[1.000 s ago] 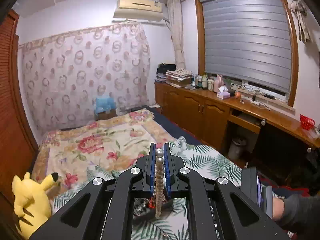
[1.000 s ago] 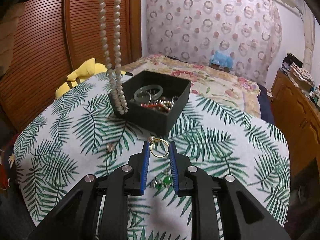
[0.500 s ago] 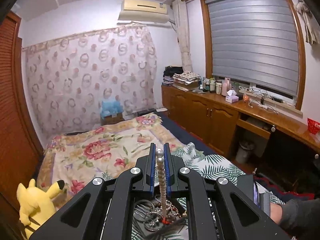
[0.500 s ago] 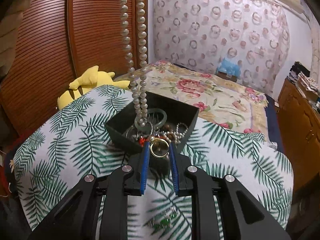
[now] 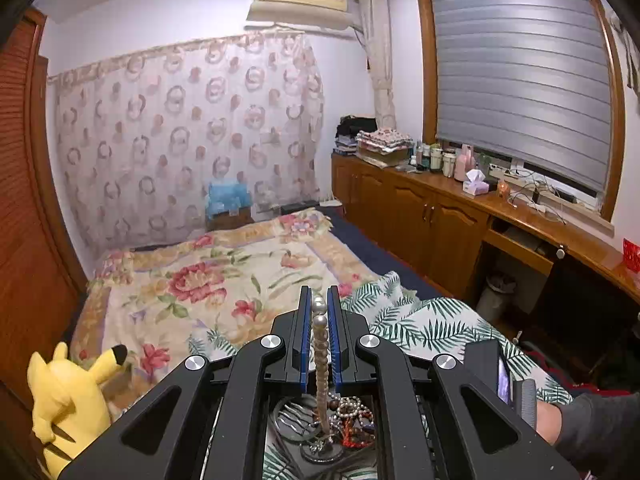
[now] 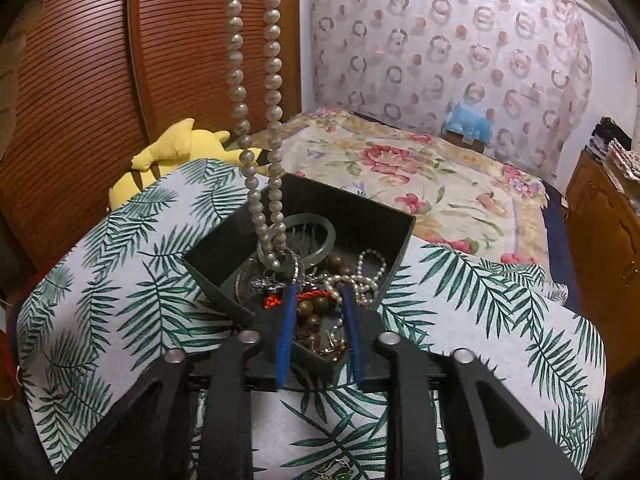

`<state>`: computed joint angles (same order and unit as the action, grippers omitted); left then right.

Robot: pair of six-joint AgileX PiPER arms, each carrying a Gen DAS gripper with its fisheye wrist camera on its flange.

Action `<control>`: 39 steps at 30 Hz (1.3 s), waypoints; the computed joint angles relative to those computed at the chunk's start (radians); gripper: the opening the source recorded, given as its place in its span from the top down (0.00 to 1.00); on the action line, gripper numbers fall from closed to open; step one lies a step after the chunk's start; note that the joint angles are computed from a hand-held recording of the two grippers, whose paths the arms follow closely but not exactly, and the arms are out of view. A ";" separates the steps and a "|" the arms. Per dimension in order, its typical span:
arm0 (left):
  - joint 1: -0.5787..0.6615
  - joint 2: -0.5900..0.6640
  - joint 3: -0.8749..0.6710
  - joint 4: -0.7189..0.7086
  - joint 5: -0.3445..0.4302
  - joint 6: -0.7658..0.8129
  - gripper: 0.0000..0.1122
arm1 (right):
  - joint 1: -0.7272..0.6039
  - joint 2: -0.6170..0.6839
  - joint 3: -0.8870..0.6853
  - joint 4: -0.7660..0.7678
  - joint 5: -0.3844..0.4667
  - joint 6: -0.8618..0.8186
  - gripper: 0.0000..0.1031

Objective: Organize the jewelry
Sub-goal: 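Carry the pearls and gold ring into the box and open both tools, then grasp the green jade pendant with the right tool while the left grasps the small earring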

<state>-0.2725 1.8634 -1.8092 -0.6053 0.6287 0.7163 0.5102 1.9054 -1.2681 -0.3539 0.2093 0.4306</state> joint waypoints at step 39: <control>-0.024 -0.053 0.521 -0.069 -0.114 0.156 0.83 | 0.008 -0.264 0.486 -0.920 -0.056 1.090 0.72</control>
